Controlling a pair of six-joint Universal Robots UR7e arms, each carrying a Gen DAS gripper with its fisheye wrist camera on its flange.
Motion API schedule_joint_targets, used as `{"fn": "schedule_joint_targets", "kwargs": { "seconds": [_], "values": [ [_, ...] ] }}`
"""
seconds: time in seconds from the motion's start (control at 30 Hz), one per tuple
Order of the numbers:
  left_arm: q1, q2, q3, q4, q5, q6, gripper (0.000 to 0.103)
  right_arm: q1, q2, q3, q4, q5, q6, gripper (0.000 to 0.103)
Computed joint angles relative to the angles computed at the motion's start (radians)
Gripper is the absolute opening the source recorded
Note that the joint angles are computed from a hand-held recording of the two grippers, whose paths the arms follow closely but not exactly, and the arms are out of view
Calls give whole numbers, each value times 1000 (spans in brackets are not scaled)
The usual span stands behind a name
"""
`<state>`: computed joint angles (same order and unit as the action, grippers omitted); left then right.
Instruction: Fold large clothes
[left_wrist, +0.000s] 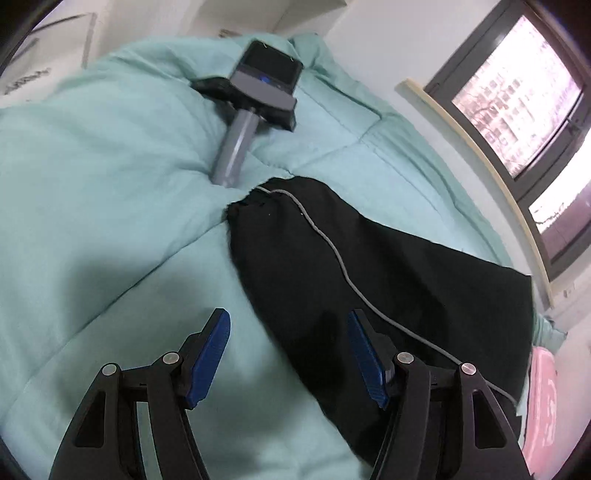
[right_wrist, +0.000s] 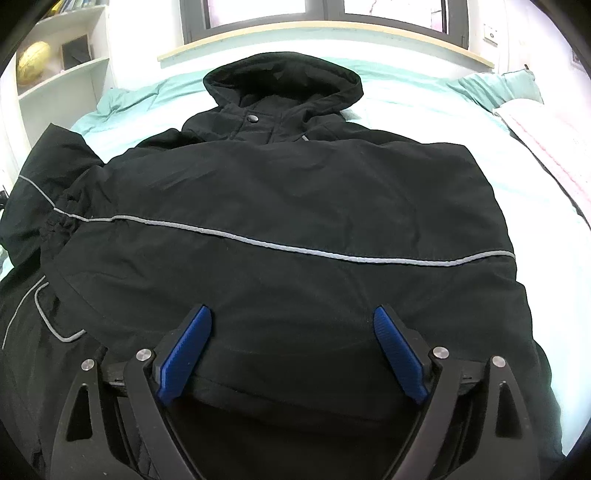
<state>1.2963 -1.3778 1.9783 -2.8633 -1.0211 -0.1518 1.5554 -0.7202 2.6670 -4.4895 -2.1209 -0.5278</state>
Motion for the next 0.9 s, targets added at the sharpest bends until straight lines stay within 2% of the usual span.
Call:
{"fn": "schedule_joint_targets", "kwargs": {
  "seconds": [0.03,0.17,0.2,0.23,0.27,0.3,0.33,0.47,0.5,0.63,0.8,0.83,0.9],
  "values": [
    [16,10,-6,-12,-23,-2,67,-1,0,0,-1,2,-1,91],
    [124,76,-51,-85,-312,-57,67,-2,0,-1,0,5,-2,91],
    [139,97,-68,-94,-352,-71,67,-1,0,-3,1,4,-2,91],
    [140,106,-72,-101,-355,-68,65,-1,-1,-2,2,4,-1,91],
    [133,111,-70,-114,-339,-58,39,-1,-1,-2,2,4,-1,91],
    [123,110,-66,-123,-324,-37,26,-1,-2,-3,4,4,-1,91],
    [111,103,-58,-130,-314,-22,17,-2,-2,-2,2,5,-1,91],
    [-16,42,50,-321,-69,103,13,-1,-2,-3,4,4,0,91],
    [-51,20,73,-357,14,126,13,-1,-2,-3,3,4,-1,91],
    [-125,-28,92,-348,310,130,14,-1,-1,-2,2,4,-1,91],
    [-107,45,65,-159,514,85,14,-1,0,-3,0,3,-3,91],
    [-102,64,70,-158,533,91,14,-1,0,-3,1,3,-3,91],
    [-125,58,120,-267,526,184,14,-3,-2,-2,2,5,-4,91]
  ]
}}
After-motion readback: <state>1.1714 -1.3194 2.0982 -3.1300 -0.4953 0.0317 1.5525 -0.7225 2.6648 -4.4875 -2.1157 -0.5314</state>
